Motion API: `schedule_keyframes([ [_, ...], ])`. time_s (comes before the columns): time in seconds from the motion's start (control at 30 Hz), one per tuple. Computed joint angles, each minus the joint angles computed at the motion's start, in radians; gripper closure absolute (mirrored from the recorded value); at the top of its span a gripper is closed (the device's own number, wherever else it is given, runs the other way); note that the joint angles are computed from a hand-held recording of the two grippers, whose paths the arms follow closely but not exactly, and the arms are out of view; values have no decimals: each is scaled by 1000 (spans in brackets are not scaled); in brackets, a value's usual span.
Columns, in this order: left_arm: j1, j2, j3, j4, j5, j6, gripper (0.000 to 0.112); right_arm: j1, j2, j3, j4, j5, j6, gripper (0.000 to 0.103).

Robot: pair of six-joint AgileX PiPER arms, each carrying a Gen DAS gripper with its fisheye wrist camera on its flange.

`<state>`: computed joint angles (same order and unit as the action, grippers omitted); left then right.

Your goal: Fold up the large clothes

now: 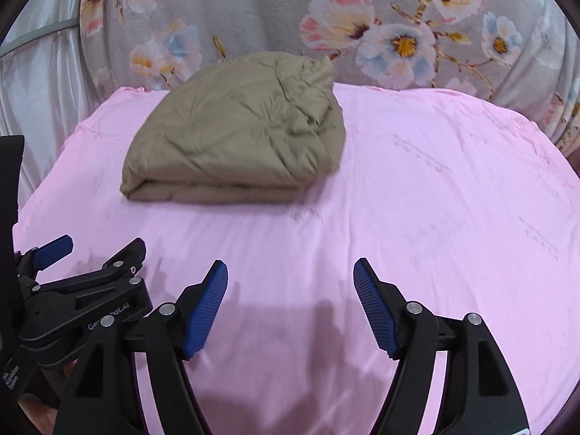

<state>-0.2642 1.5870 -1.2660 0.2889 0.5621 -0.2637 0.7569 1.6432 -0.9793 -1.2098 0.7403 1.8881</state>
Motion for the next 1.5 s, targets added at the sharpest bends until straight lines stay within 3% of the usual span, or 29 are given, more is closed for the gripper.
schedule_keyframes([
  [0.37, -80, -177, 212, 189, -6, -202, 16, 122, -71, 143, -10, 66, 178, 25],
  [0.43, -94, -190, 227, 244, -5, -258, 16, 144, -51, 118, 36, 124, 150, 19],
  [0.63, -87, -191, 231, 241, -9, -264, 16, 208, -40, 114, -4, 213, 181, 18],
  [0.83, -100, -192, 240, 288, -10, -308, 16, 174, -52, 127, 8, 166, 173, 18],
  [1.5, -127, -201, 251, 380, 18, -410, 17, 150, -38, 105, 45, 138, 123, 18],
])
